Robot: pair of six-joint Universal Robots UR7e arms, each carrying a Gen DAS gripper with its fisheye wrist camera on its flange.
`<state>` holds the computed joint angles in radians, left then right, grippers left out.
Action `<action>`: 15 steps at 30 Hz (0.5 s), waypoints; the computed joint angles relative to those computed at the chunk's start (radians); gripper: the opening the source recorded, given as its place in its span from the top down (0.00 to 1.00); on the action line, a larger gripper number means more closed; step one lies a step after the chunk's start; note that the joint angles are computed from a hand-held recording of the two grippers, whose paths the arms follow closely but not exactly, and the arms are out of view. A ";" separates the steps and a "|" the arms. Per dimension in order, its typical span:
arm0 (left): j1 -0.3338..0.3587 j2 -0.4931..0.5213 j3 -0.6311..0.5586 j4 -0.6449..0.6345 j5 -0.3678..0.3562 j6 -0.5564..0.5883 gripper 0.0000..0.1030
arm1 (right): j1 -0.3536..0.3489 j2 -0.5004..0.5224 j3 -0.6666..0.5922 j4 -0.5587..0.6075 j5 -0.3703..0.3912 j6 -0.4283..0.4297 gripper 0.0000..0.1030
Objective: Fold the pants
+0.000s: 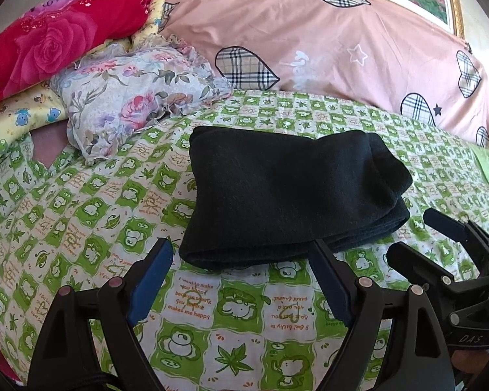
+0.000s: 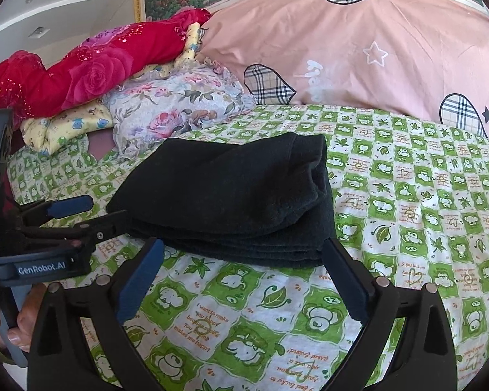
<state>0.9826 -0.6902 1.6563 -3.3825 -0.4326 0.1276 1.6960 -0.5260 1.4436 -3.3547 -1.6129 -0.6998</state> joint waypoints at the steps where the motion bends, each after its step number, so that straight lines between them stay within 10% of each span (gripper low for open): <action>1: 0.001 0.001 -0.002 0.000 0.000 0.003 0.17 | -0.001 0.000 -0.001 0.002 0.000 0.002 0.06; 15: 0.007 0.008 -0.011 0.008 0.003 -0.006 0.16 | -0.007 0.009 -0.009 0.007 0.002 -0.005 0.05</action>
